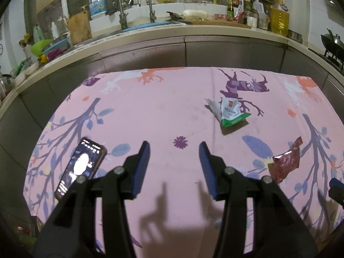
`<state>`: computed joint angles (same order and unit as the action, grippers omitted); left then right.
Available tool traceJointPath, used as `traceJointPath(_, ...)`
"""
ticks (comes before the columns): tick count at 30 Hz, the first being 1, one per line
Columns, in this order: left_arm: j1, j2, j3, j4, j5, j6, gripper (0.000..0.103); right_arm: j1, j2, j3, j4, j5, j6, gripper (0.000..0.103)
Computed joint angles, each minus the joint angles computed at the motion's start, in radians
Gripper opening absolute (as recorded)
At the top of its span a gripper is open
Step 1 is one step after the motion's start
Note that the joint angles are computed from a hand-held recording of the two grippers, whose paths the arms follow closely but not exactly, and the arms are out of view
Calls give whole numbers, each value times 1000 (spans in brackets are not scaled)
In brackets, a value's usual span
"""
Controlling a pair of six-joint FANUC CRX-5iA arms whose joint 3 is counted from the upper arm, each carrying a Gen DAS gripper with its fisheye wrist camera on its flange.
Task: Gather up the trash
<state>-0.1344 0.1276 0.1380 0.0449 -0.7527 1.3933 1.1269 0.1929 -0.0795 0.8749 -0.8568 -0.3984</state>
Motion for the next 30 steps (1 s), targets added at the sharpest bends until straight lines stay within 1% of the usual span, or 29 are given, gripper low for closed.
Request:
traceJointPath(2, -2, -4, -2, -5, 3, 4, 48, 5, 4, 4, 9, -20, -15, 62)
traceJointPath(3, -3, -7, -3, -5, 6, 4, 51, 8, 4, 2, 16, -24, -25, 62)
traceJointPath(4, -3, -11, -9, -4, 15, 2, 57, 10, 4, -1, 28, -30, -36, 62)
traceJointPath(5, -4, -15, -12, -6, 20, 2, 60, 12, 5, -1, 37, -37, -43, 62)
traceJointPath(7, -8, -22, -17, -13, 32, 2, 62, 19, 8, 2, 54, -60, -56, 62)
traceJointPath(9, -11, -28, -19, -18, 38, 1, 68, 24, 5, -4, 75, -77, -85, 62)
traceJointPath(10, -12, -31, -22, -19, 43, 0, 71, 26, 3, -9, 87, -83, -102, 64)
traceJointPath(12, -15, -41, -30, -19, 57, -4, 74, 33, 2, -13, 113, -109, -138, 67)
traceJointPath(14, -18, -48, -36, -20, 65, -5, 82, 38, -5, -26, 142, -127, -172, 71)
traceJointPath(17, -23, -61, -44, -27, 81, -1, 86, 48, -9, -31, 162, -157, -206, 75)
traceJointPath(20, -28, -68, -49, -21, 86, -5, 91, 56, 0, -11, 137, -182, -203, 78)
traceJointPath(24, -35, -80, -65, 0, 94, -23, 95, 60, -5, -14, 106, -175, -196, 79)
traceJointPath(27, -38, -84, -79, 53, 88, -82, 97, 66, -9, -21, 109, -183, -216, 79)
traceJointPath(30, -37, -80, -87, 138, 54, -159, 97, 77, -4, -10, 100, -215, -218, 79)
